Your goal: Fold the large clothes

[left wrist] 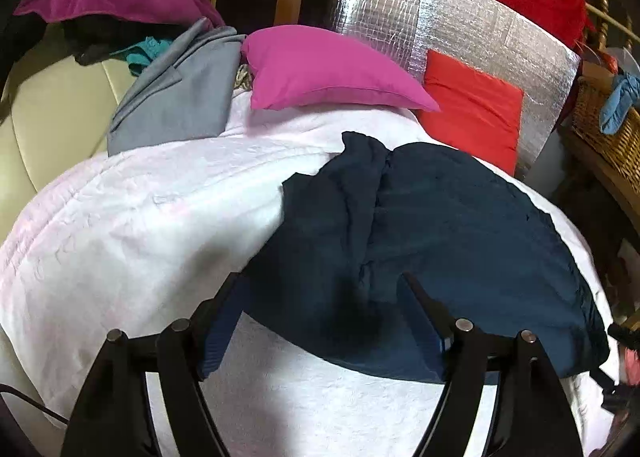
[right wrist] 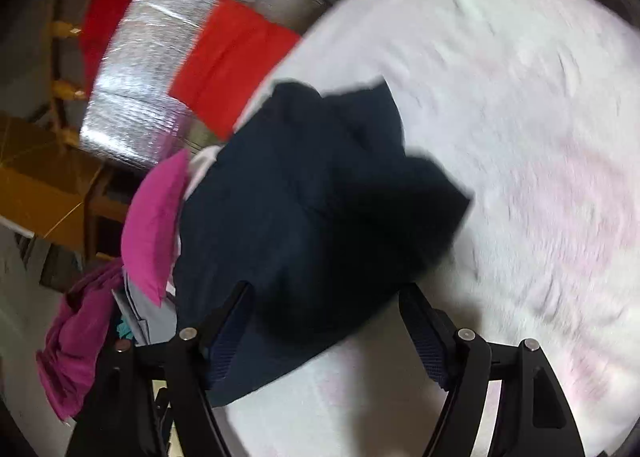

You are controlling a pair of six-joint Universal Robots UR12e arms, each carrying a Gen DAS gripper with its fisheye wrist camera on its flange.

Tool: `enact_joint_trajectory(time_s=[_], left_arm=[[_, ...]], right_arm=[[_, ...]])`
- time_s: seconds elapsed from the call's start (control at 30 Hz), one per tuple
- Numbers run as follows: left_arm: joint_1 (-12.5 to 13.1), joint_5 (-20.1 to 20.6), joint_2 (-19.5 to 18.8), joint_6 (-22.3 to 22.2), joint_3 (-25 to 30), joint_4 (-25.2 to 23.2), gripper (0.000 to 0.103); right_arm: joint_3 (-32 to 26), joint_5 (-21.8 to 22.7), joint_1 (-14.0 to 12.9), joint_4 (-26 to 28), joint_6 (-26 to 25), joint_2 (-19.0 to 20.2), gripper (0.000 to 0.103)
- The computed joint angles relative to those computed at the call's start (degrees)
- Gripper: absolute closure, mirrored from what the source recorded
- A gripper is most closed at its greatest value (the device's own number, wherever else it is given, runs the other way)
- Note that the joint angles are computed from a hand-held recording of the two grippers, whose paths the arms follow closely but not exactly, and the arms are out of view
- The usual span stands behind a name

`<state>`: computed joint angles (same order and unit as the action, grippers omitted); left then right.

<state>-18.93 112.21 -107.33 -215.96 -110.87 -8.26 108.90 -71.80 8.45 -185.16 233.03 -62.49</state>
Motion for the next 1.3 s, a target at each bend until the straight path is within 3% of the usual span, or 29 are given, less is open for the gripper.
enact_joint_trajectory(time_s=[0.1, 0.17, 0.23, 0.37, 0.53, 0.57, 0.6, 0.63, 0.83, 0.9, 1.0, 1.1, 1.3], left_arm=[[-0.8, 1.9, -1.2, 3.4, 1.3, -0.2, 0.025], [-1.2, 3.8, -2.1, 4.5, 2.6, -1.7, 0.025], [-1.3, 3.8, -2.4, 4.9, 3.0, -1.3, 0.025], [-1.8, 4.7, -2.9, 6.2, 3.5, -0.3, 0.025], [-2.5, 6.4, -3.4, 6.9, 3.9, 0.7, 0.025], [-2.7, 6.5, -3.5, 6.9, 4.0, 0.7, 0.025], [-2.8, 6.5, -3.7, 7.0, 4.2, 0.4, 0.025], [-2.8, 6.5, -3.9, 7.3, 4.5, -0.1, 0.025], [-3.2, 6.4, -4.6, 8.9, 5.4, -1.8, 0.025], [-3.1, 5.7, -5.0, 9.5, 5.9, -3.4, 0.024], [-2.3, 2.3, -5.3, 9.9, 7.1, -9.8, 0.022], [-1.1, -1.3, -4.4, 9.6, 6.1, -9.4, 0.022], [3.2, -6.0, -0.1, 1.6, 1.1, -6.7, 0.021]], right_arm=[[1.2, 1.2, -0.4, -4.3, -0.8, 1.1, 0.023], [1.6, 1.3, -0.4, -4.4, 0.0, 1.4, 0.023], [1.2, 4.1, -0.9, -5.7, -1.7, 1.7, 0.023], [2.3, 0.6, 0.0, -7.3, -11.5, -0.2, 0.023], [3.5, -2.1, -0.5, -10.4, -13.1, -0.7, 0.025], [3.5, -2.9, -0.6, -10.9, -13.3, -0.6, 0.033], [3.5, -3.6, -0.6, -10.7, -14.0, -0.7, 0.045], [3.0, -4.8, -0.3, -9.4, -14.9, -0.7, 0.047], [-0.1, -7.2, -0.3, -2.9, -17.8, 0.9, 0.047], [-1.1, -8.7, -0.2, 0.9, -18.7, 1.3, 0.047], [-1.7, -6.5, -1.0, 4.4, -17.8, 2.0, 0.047], [-0.6, -5.0, -1.6, 3.1, -17.8, 1.1, 0.046], [5.5, -6.4, -4.4, -7.1, -8.9, -1.8, 0.022]])
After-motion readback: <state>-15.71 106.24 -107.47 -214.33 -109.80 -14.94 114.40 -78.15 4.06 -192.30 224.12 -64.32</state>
